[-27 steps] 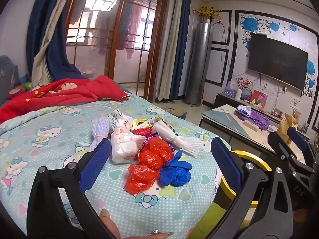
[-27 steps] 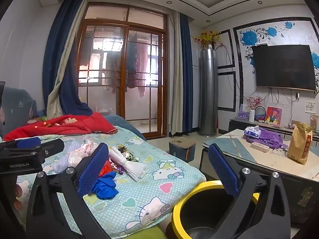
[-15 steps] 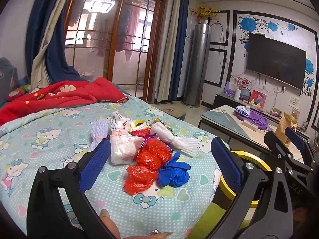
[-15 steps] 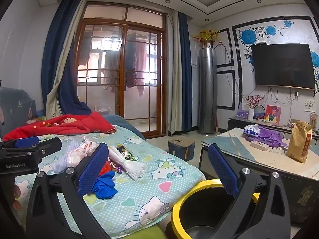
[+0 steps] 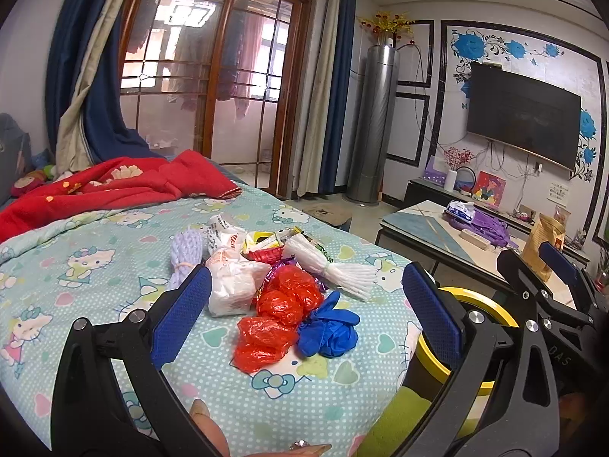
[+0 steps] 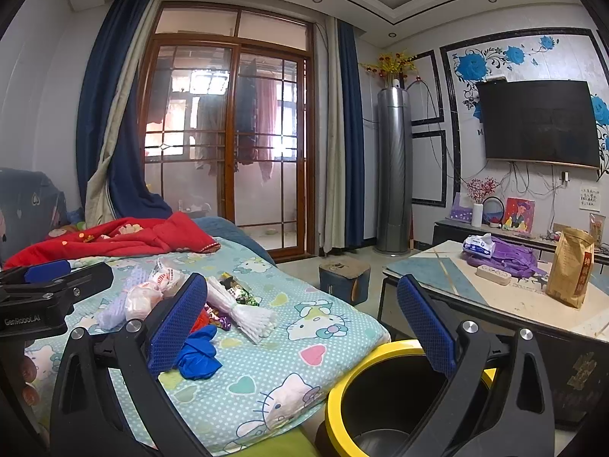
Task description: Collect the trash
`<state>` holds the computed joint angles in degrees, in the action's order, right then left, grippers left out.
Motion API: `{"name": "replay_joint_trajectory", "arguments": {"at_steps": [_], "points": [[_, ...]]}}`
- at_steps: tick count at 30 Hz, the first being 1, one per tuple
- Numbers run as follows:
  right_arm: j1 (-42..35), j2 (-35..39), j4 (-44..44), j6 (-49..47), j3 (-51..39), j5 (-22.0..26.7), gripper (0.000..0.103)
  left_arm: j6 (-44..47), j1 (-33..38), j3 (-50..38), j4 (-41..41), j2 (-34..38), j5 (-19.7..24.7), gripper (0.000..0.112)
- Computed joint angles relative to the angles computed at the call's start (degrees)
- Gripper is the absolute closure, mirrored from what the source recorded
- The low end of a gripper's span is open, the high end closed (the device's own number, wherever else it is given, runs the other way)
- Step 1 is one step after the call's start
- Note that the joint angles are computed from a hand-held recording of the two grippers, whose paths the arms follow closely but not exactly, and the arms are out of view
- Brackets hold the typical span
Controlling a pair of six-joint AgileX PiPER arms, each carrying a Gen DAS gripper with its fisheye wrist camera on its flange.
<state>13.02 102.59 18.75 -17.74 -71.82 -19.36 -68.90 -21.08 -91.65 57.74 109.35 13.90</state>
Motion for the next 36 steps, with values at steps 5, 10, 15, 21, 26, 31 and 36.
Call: {"name": "replay_joint_trajectory", "arguments": {"at_steps": [5, 10, 15, 21, 26, 31, 36], "points": [[-0.1, 0.4, 0.3, -0.2, -1.1, 0.9, 0.006, -2.2, -0.2, 0.3, 2.3, 0.0, 0.0, 0.02], [-0.1, 0.3, -0.1, 0.2, -0.7, 0.7, 0.006, -3.0, -0.3, 0.4, 3.0, 0.0, 0.0, 0.02], [-0.1, 0.4, 0.5, -0.3, -1.1, 1.1, 0.006, -3.2, -0.3, 0.5, 3.3, 0.0, -0.1, 0.02], [-0.1, 0.6, 1.0, -0.8, -1.4, 1.4, 0.006, -3.4, -0.3, 0.5, 3.4, 0.1, 0.0, 0.02], [-0.1, 0.1, 0.3, -0.1, -0.8, 1.3, 0.006, -5.7, -1.5, 2.1, 5.2, -1.4, 0.7, 0.02], [-0.5, 2.0, -1.8, 1.8, -2.2, 1.1, 0.006, -6.1, -1.9, 2.7, 5.0, -1.7, 1.1, 0.02], [-0.5, 4.5, -7.0, 6.3, -3.6, 1.2, 0.006, -4.2, -0.6, 2.0, 2.3, -0.8, 0.6, 0.02]]}}
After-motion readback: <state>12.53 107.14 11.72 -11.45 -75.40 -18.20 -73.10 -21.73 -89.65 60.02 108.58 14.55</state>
